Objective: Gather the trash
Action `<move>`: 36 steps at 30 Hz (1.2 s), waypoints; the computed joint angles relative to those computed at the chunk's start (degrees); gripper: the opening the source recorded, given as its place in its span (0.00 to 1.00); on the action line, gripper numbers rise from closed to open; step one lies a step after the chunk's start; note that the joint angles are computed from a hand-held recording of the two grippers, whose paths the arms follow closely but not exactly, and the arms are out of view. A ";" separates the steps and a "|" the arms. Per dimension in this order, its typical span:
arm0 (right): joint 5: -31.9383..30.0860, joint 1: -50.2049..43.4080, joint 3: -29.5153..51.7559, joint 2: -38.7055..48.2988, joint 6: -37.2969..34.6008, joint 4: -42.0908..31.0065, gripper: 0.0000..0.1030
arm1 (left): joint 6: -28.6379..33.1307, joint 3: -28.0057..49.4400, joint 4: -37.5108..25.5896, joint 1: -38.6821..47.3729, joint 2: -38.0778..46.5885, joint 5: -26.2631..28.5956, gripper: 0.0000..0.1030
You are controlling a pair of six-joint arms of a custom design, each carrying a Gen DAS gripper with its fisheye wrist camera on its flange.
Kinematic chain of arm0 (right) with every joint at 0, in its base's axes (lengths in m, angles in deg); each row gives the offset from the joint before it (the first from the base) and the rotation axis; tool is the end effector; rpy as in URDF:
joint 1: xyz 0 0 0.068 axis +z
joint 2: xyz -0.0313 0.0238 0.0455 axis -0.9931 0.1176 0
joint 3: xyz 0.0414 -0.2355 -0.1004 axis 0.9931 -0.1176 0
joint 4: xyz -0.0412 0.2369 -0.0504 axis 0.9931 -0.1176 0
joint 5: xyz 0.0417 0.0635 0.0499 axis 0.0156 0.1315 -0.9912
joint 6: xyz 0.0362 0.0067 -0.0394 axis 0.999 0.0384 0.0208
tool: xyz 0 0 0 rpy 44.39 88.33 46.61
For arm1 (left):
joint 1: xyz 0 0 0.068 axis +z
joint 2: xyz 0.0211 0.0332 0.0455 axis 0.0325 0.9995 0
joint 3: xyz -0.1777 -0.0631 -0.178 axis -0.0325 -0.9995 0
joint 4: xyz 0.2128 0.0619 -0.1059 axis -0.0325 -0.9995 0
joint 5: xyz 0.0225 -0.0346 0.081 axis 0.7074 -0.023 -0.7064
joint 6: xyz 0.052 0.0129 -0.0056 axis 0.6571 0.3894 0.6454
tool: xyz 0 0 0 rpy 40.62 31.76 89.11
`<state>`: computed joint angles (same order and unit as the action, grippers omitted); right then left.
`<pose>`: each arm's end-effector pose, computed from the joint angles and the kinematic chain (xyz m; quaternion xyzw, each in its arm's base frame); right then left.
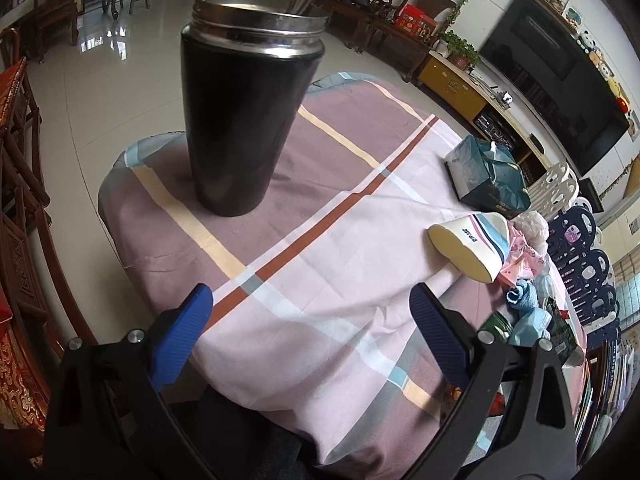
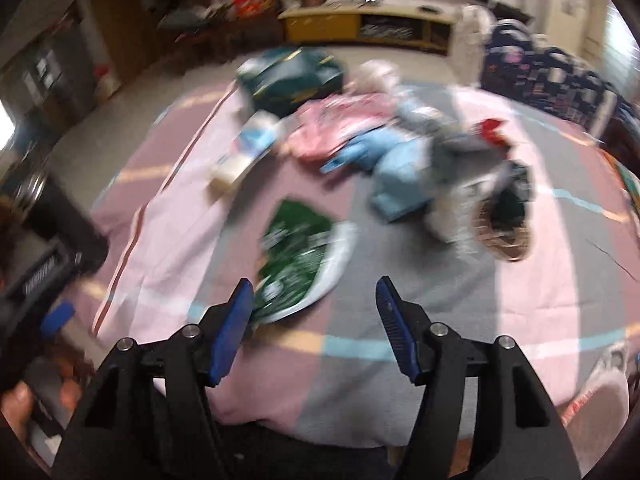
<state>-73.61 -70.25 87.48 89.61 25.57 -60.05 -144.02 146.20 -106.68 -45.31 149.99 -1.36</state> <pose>0.2054 0.0426 0.1938 0.0711 0.9482 0.0256 0.3087 0.2358 -0.2319 0.1394 -0.2766 0.9130 -0.0777 0.2897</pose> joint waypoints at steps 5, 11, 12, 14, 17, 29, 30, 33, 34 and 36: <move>4.44 -8.91 -0.39 -3.09 2.26 -0.80 0.61 | 12.59 5.16 1.45 -2.75 3.09 0.71 0.95; -0.08 -17.19 -2.00 0.80 3.60 0.18 0.61 | 21.13 10.86 3.72 -6.28 8.02 2.23 0.95; -0.42 -17.58 -2.39 1.08 3.65 0.41 0.61 | 21.12 11.21 3.53 -6.35 8.39 2.38 0.95; -1.42 -17.93 -3.20 1.37 3.56 0.73 0.61 | 20.61 11.82 2.78 -6.44 8.91 2.16 0.95; -1.13 -16.71 -4.05 1.72 3.90 1.28 0.61 | 19.40 10.73 3.51 -6.02 8.53 2.06 0.95; -8.22 -3.56 13.72 17.69 4.12 4.79 0.61 | -6.82 -4.65 8.26 -0.28 -0.38 2.67 0.95; -8.43 -2.04 16.43 21.01 3.93 5.34 0.61 | -7.47 -5.49 8.96 0.15 -0.74 3.20 0.95; -12.23 0.16 26.23 32.15 4.65 4.33 0.61 | -5.83 -4.05 8.07 0.39 0.36 4.37 0.95; -13.22 0.40 29.55 35.98 5.51 3.37 0.61 | -5.28 -3.53 7.66 0.10 0.64 4.15 0.95; -14.10 0.31 34.58 41.78 7.34 1.34 0.61 | -4.28 -2.15 6.44 -0.20 1.41 3.52 0.95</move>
<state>-87.72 -69.94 122.06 131.39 32.91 -58.71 -148.29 144.05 -100.24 -45.51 151.41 2.16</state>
